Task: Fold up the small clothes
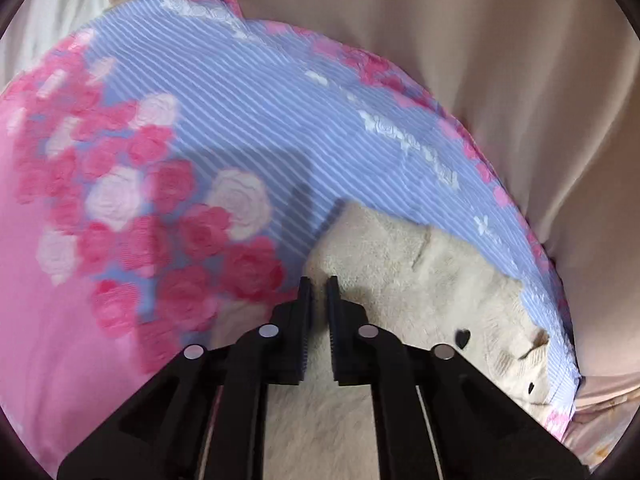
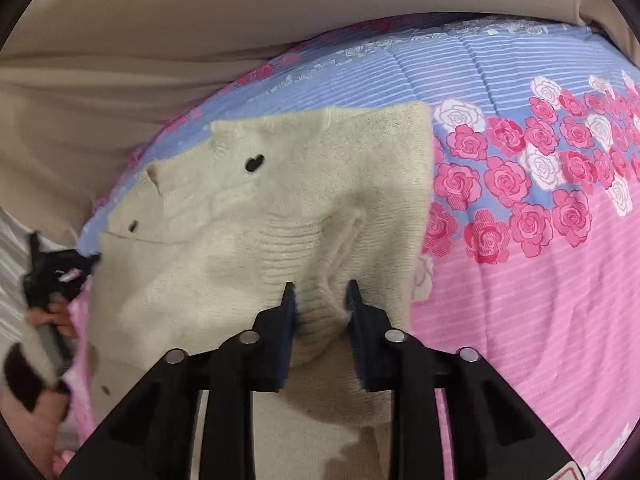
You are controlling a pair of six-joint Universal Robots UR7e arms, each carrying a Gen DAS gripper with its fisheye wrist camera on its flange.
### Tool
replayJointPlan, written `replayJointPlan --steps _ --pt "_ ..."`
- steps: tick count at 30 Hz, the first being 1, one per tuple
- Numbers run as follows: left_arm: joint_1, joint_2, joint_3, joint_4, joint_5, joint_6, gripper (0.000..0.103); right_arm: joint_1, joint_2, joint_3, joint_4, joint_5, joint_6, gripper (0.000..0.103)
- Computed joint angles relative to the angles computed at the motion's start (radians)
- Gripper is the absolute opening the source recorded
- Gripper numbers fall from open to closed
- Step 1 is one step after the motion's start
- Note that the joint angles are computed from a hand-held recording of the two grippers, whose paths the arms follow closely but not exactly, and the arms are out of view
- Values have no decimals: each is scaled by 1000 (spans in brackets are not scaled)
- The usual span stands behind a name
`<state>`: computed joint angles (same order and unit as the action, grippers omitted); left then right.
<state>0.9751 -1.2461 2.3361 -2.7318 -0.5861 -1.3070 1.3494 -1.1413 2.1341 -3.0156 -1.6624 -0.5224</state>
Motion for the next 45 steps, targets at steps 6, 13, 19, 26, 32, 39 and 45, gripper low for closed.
replayJointPlan --steps 6,13,19,26,32,39,45 --pt "16 -8 10 -1 90 -39 0 -1 12 -21 -49 -101 -29 5" --pt "-26 -28 76 -191 22 119 24 -29 -73 18 13 -8 13 46" --pt "1 91 -18 -83 19 178 10 18 -6 17 0 -119 -36 11" --pt "16 78 -10 -26 77 79 10 -9 -94 80 -42 -27 -61 14" --pt "16 80 -28 30 75 59 11 -38 -124 68 -36 -65 40 34" --pt "14 76 -32 70 83 29 13 -33 -83 30 172 36 16 49" --pt "11 75 -33 87 86 26 14 67 -30 -28 135 70 21 49"
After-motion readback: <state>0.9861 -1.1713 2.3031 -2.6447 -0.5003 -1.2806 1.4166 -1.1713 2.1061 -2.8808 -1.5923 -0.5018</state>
